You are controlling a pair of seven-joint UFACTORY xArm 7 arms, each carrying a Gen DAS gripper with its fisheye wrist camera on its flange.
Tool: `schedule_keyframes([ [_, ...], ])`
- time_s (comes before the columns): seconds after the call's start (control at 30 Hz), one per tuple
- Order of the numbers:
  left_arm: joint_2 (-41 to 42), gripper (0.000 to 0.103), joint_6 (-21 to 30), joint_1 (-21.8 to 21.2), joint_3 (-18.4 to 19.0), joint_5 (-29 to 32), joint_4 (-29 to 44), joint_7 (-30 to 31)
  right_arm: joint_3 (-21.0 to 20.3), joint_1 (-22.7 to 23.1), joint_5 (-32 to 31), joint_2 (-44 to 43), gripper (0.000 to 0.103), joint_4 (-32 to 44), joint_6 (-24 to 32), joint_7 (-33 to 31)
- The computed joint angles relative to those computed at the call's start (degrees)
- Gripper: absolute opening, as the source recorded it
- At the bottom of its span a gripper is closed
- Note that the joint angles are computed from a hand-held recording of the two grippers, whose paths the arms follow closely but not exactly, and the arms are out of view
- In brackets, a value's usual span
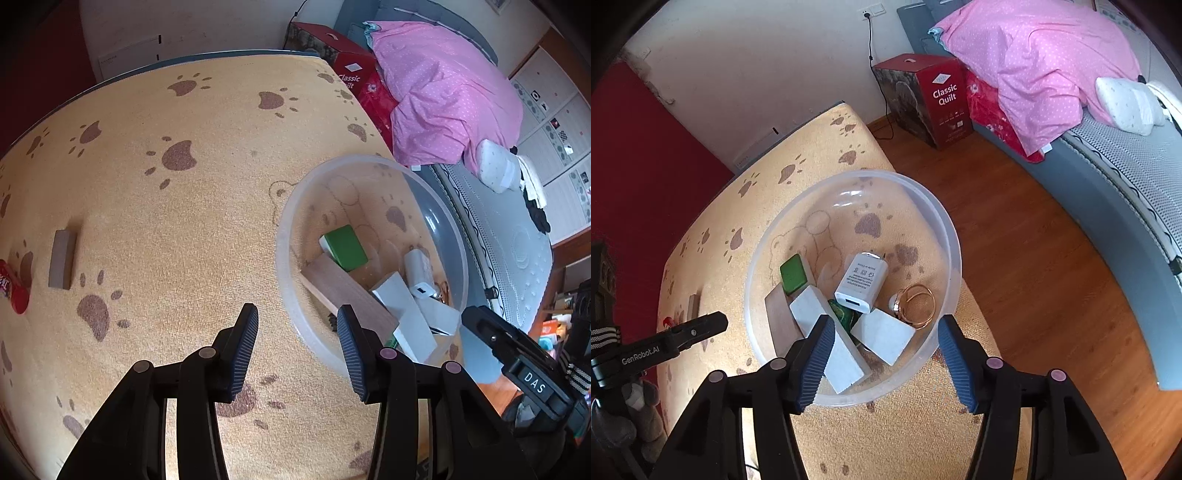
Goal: Organize rigid objects
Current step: 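Withdraw both tools from the bowl toward the red Skittles tube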
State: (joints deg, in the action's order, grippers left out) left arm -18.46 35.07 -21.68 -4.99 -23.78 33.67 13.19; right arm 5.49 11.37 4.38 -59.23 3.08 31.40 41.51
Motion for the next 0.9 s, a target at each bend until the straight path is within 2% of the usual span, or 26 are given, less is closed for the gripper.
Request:
schedule_keyframes([
  [0.27,-5.66,0.050,1.66,2.03,2.15,0.62,-3.82,-0.51,1.31,3.50,0.47,3.70,0.065,3.02,0.09,-0.42],
  [0.57,-11.95,0.050,4.88,7.12,5.72,3.19,-7.01,-1.32,3.75,7.12,1.37,10.03,0.065,9.19,0.57,1.22],
  [0.8,-16.30,0.050,7.95,12.44,8.97,5.53,-8.12,-0.51,8.17,10.15,-0.08,15.02,0.070,17.30,2.01,2.89],
  [0.9,-17.64,0.050,8.94,14.64,10.55,5.92,-8.51,0.42,11.07,9.92,-2.22,17.76,0.070,22.37,7.16,4.76],
])
